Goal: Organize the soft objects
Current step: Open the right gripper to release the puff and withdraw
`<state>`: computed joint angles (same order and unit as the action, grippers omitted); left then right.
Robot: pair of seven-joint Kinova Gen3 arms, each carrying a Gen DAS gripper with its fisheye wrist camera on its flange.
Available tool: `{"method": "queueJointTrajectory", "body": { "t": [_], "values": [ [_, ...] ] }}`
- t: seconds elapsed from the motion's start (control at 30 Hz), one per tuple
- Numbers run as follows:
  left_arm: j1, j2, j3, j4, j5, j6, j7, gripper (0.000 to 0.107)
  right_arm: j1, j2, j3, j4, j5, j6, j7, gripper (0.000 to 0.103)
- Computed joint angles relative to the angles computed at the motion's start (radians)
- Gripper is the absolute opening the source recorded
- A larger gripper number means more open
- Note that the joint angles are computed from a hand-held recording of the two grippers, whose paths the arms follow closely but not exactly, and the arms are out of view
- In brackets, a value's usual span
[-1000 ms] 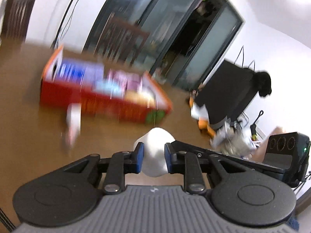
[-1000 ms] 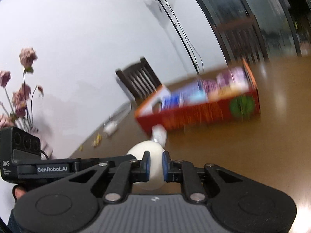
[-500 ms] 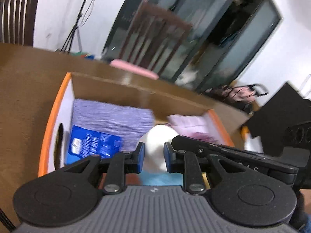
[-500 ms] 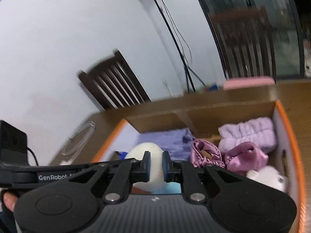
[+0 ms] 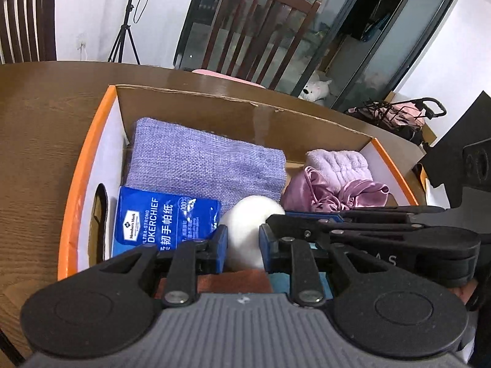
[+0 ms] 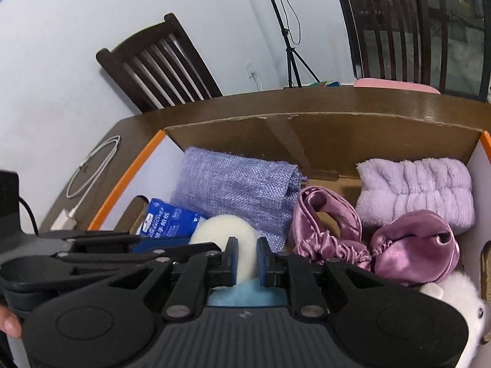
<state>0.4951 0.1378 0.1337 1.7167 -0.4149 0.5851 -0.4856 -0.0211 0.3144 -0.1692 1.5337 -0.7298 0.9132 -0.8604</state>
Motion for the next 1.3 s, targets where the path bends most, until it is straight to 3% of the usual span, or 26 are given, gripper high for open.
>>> {"method": "queueJointTrajectory", "body": {
  "t": [0.03, 0.1, 0.17, 0.33, 0.57, 0.67, 0.77, 0.97, 1.07, 1.17, 1.3],
  "values": [
    [-0.02, -0.006, 0.018, 0.008, 0.0, -0.01, 0.003, 0.027, -0.003, 0.002, 0.001, -0.003, 0.0, -0.002, -0.006, 0.015],
    [-0.097, -0.026, 0.101, 0.032, -0.01, -0.037, 0.031, 0.044, 0.011, -0.006, -0.004, 0.01, -0.023, -0.008, 0.013, 0.016],
    [-0.119, -0.067, 0.159, 0.039, -0.077, 0.002, 0.11, 0.053, 0.026, -0.036, -0.002, 0.038, -0.042, -0.018, 0.04, 0.026],
    [0.06, -0.146, 0.137, 0.001, -0.281, 0.205, 0.246, 0.055, 0.085, -0.167, 0.043, 0.112, -0.147, 0.002, 0.155, 0.027],
    [0.116, -0.222, 0.344, -0.06, -0.5, 0.49, 0.349, 0.077, 0.116, -0.373, 0.204, 0.167, -0.241, 0.119, 0.285, 0.039],
    [0.131, -0.214, 0.444, -0.099, -0.567, 0.612, 0.373, 0.079, 0.104, -0.46, 0.271, 0.199, -0.263, 0.143, 0.342, 0.045],
    [0.23, -0.18, 0.459, -0.136, -0.627, 0.734, 0.419, 0.08, 0.082, -0.522, 0.335, 0.223, -0.274, 0.177, 0.376, 0.046],
    [0.483, -0.104, 0.505, -0.075, -0.756, 0.978, 0.663, 0.085, 0.02, -0.655, 0.496, 0.39, -0.334, 0.236, 0.527, 0.056],
    [0.621, -0.027, 0.509, -0.052, -0.758, 1.088, 0.785, 0.085, 0.011, -0.73, 0.57, 0.503, -0.315, 0.261, 0.607, 0.06],
    [0.76, 0.035, 0.479, -0.016, -0.73, 1.14, 0.907, 0.09, 0.007, -0.791, 0.65, 0.611, -0.281, 0.279, 0.665, 0.063],
    [0.804, 0.097, 0.536, 0.009, -0.655, 1.174, 1.07, 0.09, 0.016, -0.834, 0.792, 0.731, -0.206, 0.331, 0.708, 0.064]
  ]
}}
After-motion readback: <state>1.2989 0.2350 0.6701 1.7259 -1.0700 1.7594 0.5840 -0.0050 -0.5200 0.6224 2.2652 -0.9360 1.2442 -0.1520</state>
